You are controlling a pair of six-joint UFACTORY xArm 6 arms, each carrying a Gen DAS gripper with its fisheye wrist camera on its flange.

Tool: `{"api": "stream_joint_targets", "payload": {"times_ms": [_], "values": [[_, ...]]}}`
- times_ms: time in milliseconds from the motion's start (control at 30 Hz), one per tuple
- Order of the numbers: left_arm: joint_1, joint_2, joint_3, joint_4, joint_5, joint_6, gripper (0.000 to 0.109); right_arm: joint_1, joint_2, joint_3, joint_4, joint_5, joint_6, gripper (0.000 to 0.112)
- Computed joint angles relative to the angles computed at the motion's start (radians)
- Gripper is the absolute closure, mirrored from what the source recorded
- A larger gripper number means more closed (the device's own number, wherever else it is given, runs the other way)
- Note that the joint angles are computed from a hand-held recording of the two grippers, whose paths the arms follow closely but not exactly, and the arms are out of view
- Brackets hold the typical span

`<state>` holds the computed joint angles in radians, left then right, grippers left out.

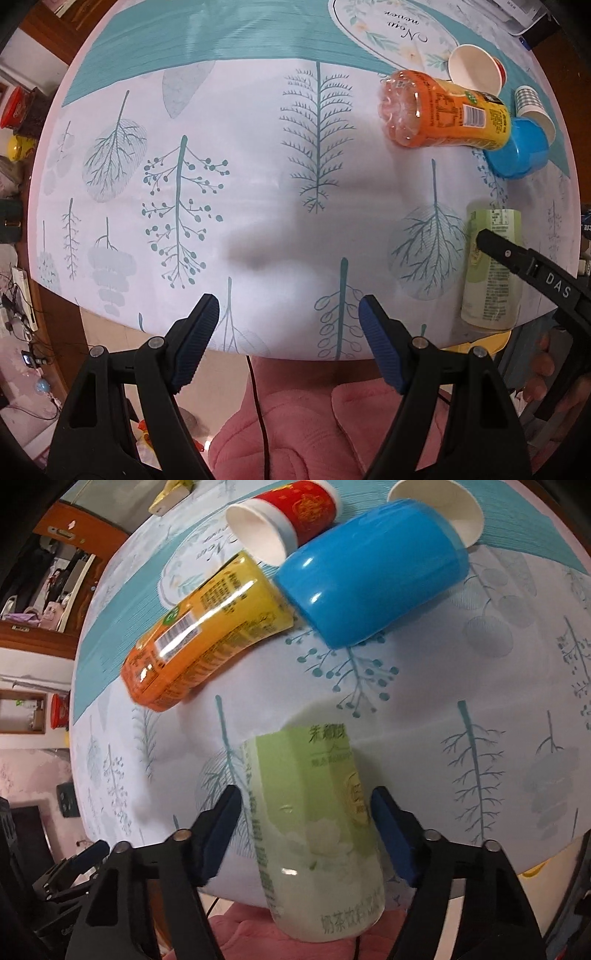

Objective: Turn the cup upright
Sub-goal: 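Lower the green cup upright onto the tablecloth with the right gripper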

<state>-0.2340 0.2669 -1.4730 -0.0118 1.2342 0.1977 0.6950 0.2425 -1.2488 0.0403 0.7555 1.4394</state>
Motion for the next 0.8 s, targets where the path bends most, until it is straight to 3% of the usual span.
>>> {"api": "stream_joint_targets", "payload": {"times_ms": [233,433,533,633,800], "values": [[-0.003,0.047,-0.055,0.03,0.028,-0.007,0.033,-0.008,-0.033,0.042,-0.069,-0.064,0.073,0.051],[-0.008,0.056,-0.071,0.025,0.032,-0.014,0.033,0.016,-0.109,0.086,-0.421,-0.097,0.324,0.056],[-0.009,0.04,-0.058,0.018,0.032,-0.017,0.033,0.044,-0.13,0.08,-0.63,-0.037,0.425,0.056],[-0.009,0.034,-0.059,0.013,0.031,-0.019,0.033,0.082,-0.126,0.055,-0.77,0.051,0.44,0.056],[-0.011,0.016,-0.043,0.002,0.008,-0.025,0.033,0.154,-0.124,0.077,-1.03,0.11,0.541,0.056]]}}
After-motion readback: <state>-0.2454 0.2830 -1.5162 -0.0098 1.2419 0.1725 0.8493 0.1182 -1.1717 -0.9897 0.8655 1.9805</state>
